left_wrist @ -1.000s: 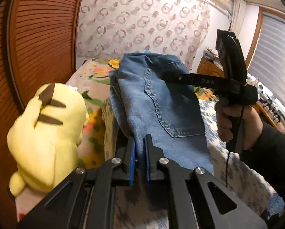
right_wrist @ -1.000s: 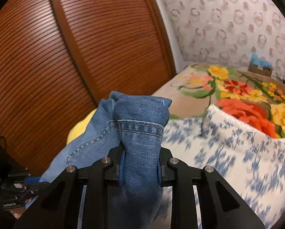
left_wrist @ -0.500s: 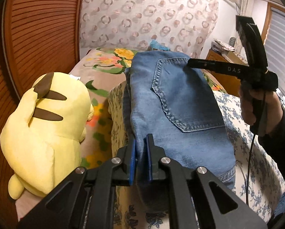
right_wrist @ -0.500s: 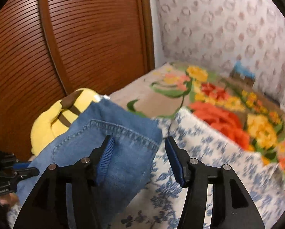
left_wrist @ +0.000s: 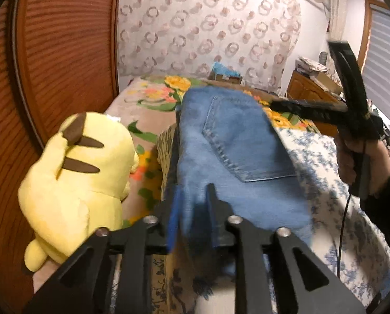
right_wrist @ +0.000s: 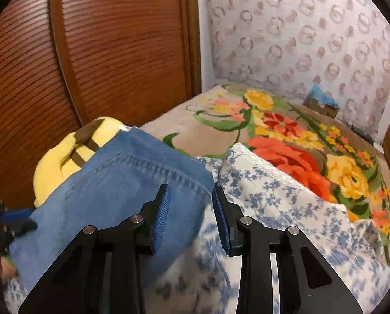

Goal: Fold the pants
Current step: 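Open both grippers to release the compact folded jeans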

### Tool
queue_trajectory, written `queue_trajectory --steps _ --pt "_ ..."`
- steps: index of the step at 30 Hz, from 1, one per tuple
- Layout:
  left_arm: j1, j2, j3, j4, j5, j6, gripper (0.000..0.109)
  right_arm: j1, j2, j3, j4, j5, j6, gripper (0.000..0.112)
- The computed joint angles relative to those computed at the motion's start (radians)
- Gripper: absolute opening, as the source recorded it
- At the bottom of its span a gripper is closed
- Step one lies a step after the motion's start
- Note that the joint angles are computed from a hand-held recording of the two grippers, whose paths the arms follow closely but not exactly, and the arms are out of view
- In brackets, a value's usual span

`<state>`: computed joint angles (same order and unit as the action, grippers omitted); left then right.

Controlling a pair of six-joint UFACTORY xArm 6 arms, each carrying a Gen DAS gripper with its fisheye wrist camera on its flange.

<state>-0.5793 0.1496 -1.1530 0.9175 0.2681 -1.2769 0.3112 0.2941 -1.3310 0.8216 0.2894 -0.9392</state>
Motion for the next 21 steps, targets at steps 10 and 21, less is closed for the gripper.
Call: queue_trajectory --steps 10,21 --pt "-0.131 -0.122 0.006 0.122 0.166 -0.061 0.047 -0.013 -0.416 0.382 0.215 -0.017 -0.212 0.033" --pt "-0.265 -0.134 -0.049 0.166 0.232 -0.106 0.061 -0.059 -0.877 0.744 0.200 0.001 -0.194 0.042"
